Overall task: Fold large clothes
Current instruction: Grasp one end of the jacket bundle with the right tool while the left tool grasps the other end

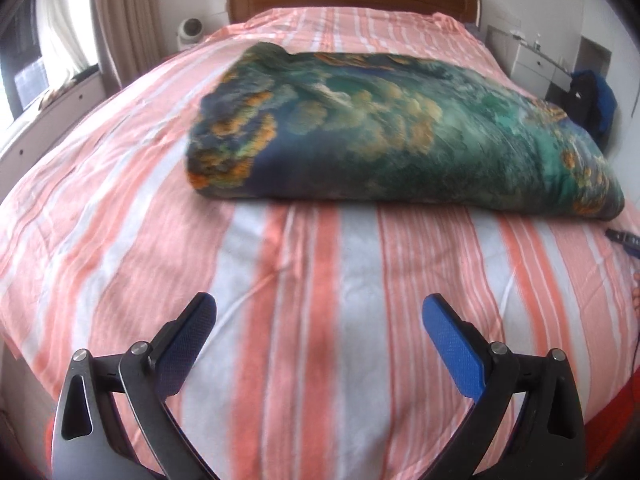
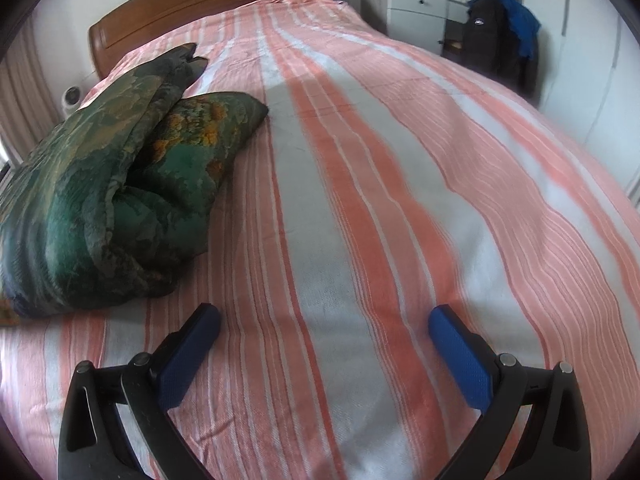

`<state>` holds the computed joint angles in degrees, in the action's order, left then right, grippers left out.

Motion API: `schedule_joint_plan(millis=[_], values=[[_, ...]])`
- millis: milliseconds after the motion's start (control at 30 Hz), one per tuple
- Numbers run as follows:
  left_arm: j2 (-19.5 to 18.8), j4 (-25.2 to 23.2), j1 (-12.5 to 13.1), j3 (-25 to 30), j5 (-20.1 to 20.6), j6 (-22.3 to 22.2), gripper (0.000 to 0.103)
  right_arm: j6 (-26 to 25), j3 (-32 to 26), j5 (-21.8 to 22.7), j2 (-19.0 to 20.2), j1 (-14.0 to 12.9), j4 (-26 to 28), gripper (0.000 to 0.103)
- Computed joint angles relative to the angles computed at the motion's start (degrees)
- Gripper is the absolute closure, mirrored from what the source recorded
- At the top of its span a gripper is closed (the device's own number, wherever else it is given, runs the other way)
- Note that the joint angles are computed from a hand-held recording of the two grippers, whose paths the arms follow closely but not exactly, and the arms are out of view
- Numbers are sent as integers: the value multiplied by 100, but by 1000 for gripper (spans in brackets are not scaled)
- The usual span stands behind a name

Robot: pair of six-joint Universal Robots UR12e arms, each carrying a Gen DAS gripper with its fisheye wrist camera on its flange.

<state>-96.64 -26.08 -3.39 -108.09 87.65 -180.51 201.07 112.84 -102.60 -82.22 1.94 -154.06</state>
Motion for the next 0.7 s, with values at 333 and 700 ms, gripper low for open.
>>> schedule_joint_plan(millis=[333,700], values=[[-876,199,-162,1732,-533,122,0,810,559,2142,-334,-322,-2200,0],[-1815,-1506,-974,2842,508,1697,4,1802,573,3494,-44,-498,-2758,0]])
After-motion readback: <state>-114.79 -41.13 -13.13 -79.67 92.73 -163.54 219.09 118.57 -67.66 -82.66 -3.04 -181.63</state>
